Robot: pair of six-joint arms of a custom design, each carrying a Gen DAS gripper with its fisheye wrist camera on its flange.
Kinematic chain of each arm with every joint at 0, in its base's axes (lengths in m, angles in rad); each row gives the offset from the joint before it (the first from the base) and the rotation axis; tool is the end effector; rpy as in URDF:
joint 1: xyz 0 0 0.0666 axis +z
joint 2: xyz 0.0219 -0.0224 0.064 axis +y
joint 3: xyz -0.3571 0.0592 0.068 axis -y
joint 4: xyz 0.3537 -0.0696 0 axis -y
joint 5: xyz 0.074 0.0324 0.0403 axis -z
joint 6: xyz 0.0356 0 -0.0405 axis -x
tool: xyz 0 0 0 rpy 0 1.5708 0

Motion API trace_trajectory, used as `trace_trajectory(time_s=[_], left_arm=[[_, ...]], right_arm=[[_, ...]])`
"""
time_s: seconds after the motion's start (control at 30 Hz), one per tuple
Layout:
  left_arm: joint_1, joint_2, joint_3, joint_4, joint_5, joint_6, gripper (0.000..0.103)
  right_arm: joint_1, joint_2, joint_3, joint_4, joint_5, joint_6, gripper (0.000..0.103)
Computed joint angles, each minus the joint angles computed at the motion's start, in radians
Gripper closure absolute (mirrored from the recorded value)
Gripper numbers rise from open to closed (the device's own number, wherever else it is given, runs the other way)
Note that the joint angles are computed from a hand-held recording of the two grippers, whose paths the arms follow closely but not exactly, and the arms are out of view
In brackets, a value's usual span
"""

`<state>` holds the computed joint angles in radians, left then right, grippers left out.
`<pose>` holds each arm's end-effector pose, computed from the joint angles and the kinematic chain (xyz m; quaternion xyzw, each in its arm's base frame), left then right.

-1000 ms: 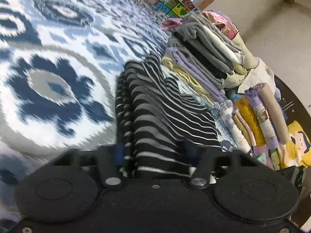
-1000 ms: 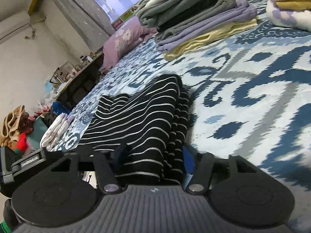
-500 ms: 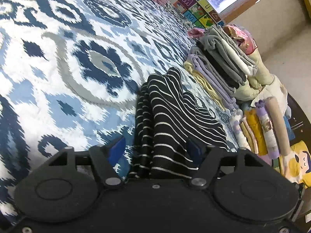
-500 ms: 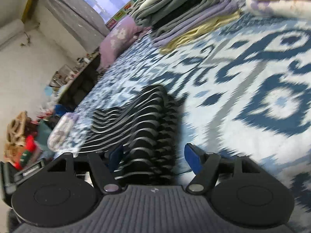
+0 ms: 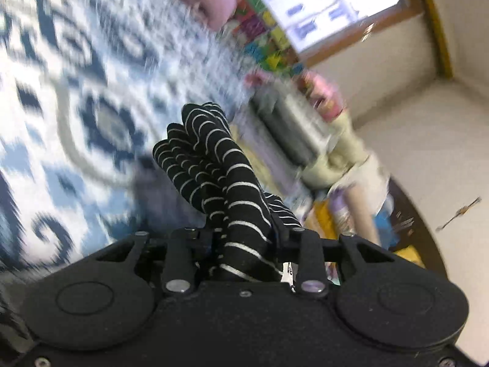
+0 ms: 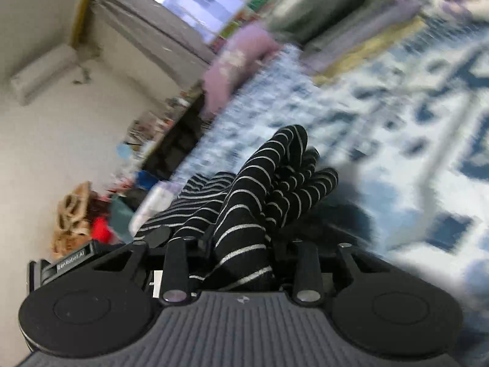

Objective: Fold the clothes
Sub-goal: 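Lift the folded striped bundle with both grippers and carry it off the bed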

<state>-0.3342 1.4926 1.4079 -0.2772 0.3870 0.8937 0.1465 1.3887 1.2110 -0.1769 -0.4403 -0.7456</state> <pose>0.4812 -0.1817 0.4239 -0.1179 0.8062 -0.4506 0.3647 0.4646 0.0835 0.3945 0.1171 0.8021 0.4022 0.4256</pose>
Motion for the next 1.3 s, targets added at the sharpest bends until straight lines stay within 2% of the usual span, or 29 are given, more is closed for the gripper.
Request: trace_trajectory(time_s=[0.13, 0.27, 0.4, 0.47, 0.5, 0.53, 0.57, 0.6, 0.63, 0.67, 0.73, 0.77, 0.83, 0.93, 1.0, 1.03, 1.07, 1.1, 1.23, 1.3], left_arm=[[0.075, -0.098, -0.026, 0.025, -0.028, 0.008, 0.073], [0.165, -0.182, -0.069, 0.056, -0.061, 0.034, 0.073], [0.261, -0.218, -0.128, 0.108, -0.072, 0.057, 0.072], [0.308, -0.203, -0.154, 0.121, -0.063, 0.066, 0.071], [0.324, -0.182, -0.159, 0.112, -0.06, 0.047, 0.061], [0.342, -0.145, -0.149, 0.053, -0.047, 0.016, 0.041], [0.358, -0.103, -0.119, -0.055, -0.032, -0.008, 0.037], [0.368, -0.074, -0.111, -0.122, -0.031, -0.018, 0.037], [0.377, -0.065, -0.131, -0.139, -0.042, -0.011, 0.037], [0.389, -0.077, -0.175, -0.106, -0.036, 0.01, 0.037], [0.413, -0.101, -0.271, 0.043, 0.013, 0.086, 0.036], [0.417, -0.097, -0.28, 0.068, 0.026, 0.102, 0.036], [0.422, -0.078, -0.259, 0.076, 0.044, 0.081, 0.035], [0.414, -0.032, -0.205, 0.057, 0.034, 0.06, 0.035], [0.409, -0.007, -0.176, 0.037, 0.023, 0.072, 0.035], [0.403, 0.0, -0.161, 0.017, 0.011, 0.059, 0.038], [0.398, 0.006, -0.145, -0.005, -0.002, 0.044, 0.046], [0.392, 0.018, -0.129, -0.019, 0.007, 0.025, 0.071], [0.398, -0.014, -0.187, 0.069, 0.034, 0.084, 0.074], [0.42, -0.033, -0.207, 0.103, 0.071, 0.126, 0.074]], right_arm=[[0.061, 0.052, 0.136, 0.009, -0.037, 0.027, 0.069], [0.135, 0.155, 0.319, -0.001, -0.075, 0.044, 0.069], [0.211, 0.27, 0.492, -0.043, -0.101, 0.079, 0.069], [0.242, 0.33, 0.568, -0.076, -0.098, 0.08, 0.068], [0.257, 0.369, 0.607, -0.109, -0.081, 0.075, 0.063], [0.268, 0.409, 0.652, -0.173, -0.053, 0.093, 0.06], [0.274, 0.45, 0.7, -0.273, -0.023, 0.112, 0.051], [0.28, 0.498, 0.76, -0.381, 0.007, 0.128, 0.049], [0.287, 0.543, 0.808, -0.46, 0.039, 0.134, 0.049], [0.289, 0.553, 0.805, -0.489, 0.06, 0.139, 0.049], [0.286, 0.525, 0.731, -0.436, 0.07, 0.134, 0.048], [0.284, 0.51, 0.697, -0.407, 0.07, 0.13, 0.046], [0.277, 0.497, 0.653, -0.351, 0.054, 0.114, 0.042], [0.274, 0.547, 0.683, -0.307, 0.011, 0.062, 0.042], [0.279, 0.574, 0.711, -0.312, 0.003, 0.069, 0.042], [0.281, 0.59, 0.727, -0.311, -0.001, 0.071, 0.043], [0.283, 0.606, 0.743, -0.309, -0.006, 0.073, 0.05], [0.285, 0.622, 0.762, -0.322, -0.017, 0.07, 0.059], [0.301, 0.626, 0.781, -0.329, -0.013, 0.082, 0.068], [0.297, 0.604, 0.749, -0.271, -0.048, 0.056, 0.07]])
